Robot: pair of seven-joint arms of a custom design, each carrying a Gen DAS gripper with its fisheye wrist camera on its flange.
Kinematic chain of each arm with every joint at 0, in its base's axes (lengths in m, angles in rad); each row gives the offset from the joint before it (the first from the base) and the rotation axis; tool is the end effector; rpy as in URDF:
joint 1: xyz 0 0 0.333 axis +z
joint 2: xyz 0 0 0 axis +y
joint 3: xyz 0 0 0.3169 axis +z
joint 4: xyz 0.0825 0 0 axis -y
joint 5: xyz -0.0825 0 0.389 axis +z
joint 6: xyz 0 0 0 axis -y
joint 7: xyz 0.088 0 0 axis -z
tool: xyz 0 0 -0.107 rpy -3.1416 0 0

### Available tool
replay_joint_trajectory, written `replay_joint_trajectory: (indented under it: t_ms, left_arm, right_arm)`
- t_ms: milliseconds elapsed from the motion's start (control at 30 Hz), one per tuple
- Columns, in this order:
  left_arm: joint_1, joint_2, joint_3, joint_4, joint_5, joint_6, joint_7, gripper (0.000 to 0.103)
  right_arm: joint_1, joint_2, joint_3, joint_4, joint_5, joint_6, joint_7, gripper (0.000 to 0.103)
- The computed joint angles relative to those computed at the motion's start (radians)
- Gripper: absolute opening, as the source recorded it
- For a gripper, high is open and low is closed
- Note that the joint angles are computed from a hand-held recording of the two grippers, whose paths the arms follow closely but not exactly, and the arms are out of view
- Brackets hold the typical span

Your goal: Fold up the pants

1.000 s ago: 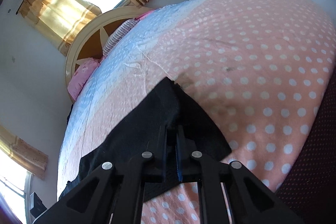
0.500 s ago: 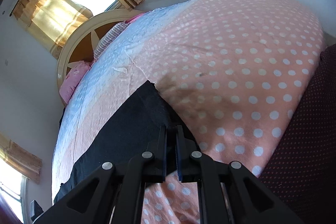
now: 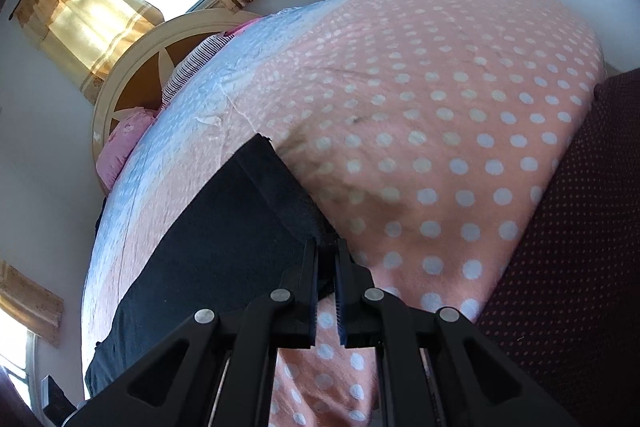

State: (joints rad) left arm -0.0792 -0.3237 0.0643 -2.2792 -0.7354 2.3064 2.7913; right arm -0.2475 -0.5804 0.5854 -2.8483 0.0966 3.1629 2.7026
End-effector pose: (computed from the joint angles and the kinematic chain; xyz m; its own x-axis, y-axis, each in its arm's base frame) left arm 0.4902 -0.0186 0.5247 -0.7467 -0.6628 0.0558 -0.5271 0.5384 -0.6575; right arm 0.3752 0.1202 0.4252 -0.4903 -0.6754 -0.5509 -0.4319 0.7373 -0.5194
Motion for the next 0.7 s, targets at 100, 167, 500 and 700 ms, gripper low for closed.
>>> replay_joint_trajectory:
  t_ms: [100, 167, 500, 700]
  left_arm:
    - [0.0, -0.001, 0.004, 0.001, -0.009, -0.007, 0.004, 0.004]
    - [0.001, 0.005, 0.003, 0.003, -0.011, -0.009, 0.004, 0.004]
    - [0.007, -0.071, 0.041, -0.033, -0.03, -0.047, 0.05, 0.013]
    - [0.042, -0.075, 0.066, -0.036, -0.035, 0.056, 0.033, 0.044]
  right_arm:
    - [-0.027, -0.024, 0.027, 0.007, -0.02, -0.024, 0.005, 0.007]
    - [-0.03, 0.004, 0.02, 0.006, -0.024, -0.001, 0.01, 0.007]
    - [-0.142, -0.222, 0.142, 0.031, -0.125, -0.192, 0.133, 0.044]
    - [-0.095, -0.014, 0.165, 0.238, -0.285, -0.095, -0.009, 0.044]
